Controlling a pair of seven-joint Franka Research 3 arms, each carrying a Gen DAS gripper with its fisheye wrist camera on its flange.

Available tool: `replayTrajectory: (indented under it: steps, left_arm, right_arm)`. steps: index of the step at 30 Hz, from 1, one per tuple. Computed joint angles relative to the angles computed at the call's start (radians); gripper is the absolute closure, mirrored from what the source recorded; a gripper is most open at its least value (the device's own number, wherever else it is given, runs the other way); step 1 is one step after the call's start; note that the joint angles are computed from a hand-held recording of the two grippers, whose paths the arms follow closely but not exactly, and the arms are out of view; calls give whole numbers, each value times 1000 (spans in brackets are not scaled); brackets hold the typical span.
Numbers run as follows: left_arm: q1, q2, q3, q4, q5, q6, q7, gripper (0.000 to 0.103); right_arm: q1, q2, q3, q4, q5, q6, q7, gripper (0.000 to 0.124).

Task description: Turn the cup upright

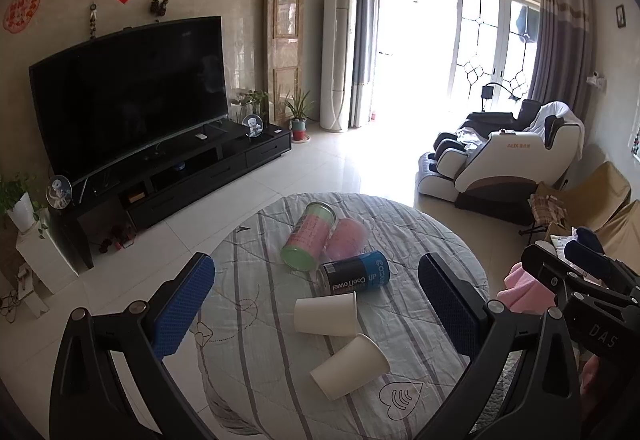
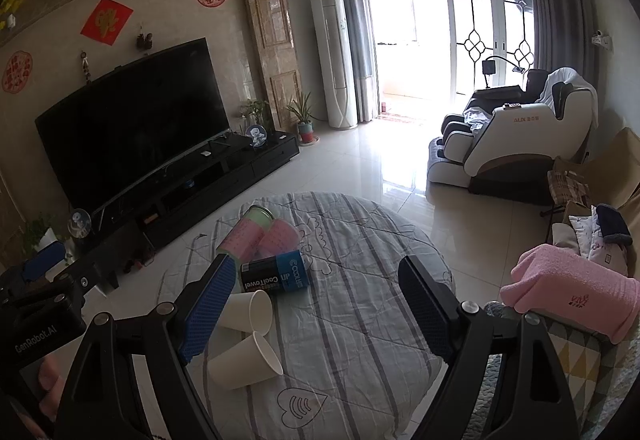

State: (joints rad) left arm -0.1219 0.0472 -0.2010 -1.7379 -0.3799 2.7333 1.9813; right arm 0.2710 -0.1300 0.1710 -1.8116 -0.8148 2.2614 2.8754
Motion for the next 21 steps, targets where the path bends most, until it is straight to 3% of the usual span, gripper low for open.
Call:
replayTrajectory:
  steps: [15,21]
  left_arm:
    - [14,115,-22,146,111,-66,-65,0]
    - [17,211,-24,284,199,-196,-132,0]
  right_arm:
    - [22,90,-41,95,90,34,-164,39]
    - [26,141,-77,157,192,20,-220,39]
